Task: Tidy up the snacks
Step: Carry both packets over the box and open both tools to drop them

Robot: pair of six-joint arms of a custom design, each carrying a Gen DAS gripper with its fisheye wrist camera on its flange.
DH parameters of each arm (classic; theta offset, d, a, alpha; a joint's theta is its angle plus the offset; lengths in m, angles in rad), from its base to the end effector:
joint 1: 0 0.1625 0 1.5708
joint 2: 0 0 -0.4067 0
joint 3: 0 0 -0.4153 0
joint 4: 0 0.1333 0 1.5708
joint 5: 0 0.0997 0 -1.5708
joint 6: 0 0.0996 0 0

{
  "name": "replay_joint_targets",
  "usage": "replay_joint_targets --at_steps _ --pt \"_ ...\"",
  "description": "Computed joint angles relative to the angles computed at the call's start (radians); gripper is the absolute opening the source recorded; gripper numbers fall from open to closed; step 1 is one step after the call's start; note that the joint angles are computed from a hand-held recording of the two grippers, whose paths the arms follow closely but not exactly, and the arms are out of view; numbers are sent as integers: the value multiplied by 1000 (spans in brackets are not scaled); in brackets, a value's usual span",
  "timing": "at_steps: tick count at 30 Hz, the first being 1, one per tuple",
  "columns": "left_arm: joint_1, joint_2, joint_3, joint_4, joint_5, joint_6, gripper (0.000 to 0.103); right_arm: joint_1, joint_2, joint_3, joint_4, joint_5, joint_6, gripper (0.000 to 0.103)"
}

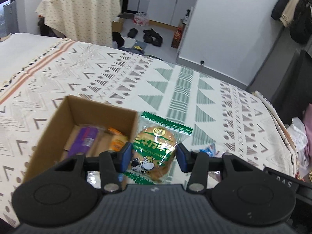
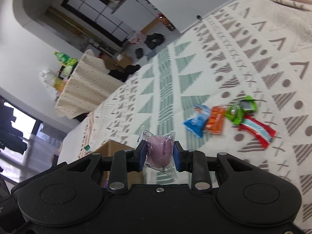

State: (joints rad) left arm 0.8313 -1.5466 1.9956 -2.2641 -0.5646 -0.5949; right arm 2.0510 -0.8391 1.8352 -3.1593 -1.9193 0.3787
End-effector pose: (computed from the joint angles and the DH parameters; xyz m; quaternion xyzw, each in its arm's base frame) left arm -0.1720 -0.5112 0.3612 0.0042 0.8715 -0.3800 0.3099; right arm 0.3802 -0.5151 0.0945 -0.0028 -0.9433 0.3304 0.0311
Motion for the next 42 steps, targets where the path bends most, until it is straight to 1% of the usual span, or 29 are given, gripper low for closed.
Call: replay_joint_targets --at_steps 4,12,18,21,26,30,33,34,39,41,42 --pt "4 -43 1 25 39 -6 47 19 20 -18 -8 14 -17 29" --pt "22 -128 1 107 79 -59 47 47 62 -50 -23 33 -52 29" --pt "45 -180 6 145 70 -88 47 57 90 -69 -20 40 -62 29" --pt "64 -197 10 145 50 -87 47 63 102 -77 -19 51 -70 29" --pt "98 -218 14 154 6 -80 48 81 122 -103 21 59 -66 29" --pt "109 -233 25 179 -1 -92 48 105 144 -129 57 62 -85 29" --pt "115 -246 30 179 -19 -82 52 114 161 -145 83 75 -96 29" --pt "116 -245 26 190 -20 -86 56 116 166 -149 90 78 -98 29" --pt "107 -265 28 209 -8 -97 63 122 168 -149 135 101 -106 29" --pt "104 -263 21 225 2 -104 72 123 164 -148 148 121 -115 33" --pt "102 -265 20 237 10 -109 73 124 162 -145 144 126 -114 40"
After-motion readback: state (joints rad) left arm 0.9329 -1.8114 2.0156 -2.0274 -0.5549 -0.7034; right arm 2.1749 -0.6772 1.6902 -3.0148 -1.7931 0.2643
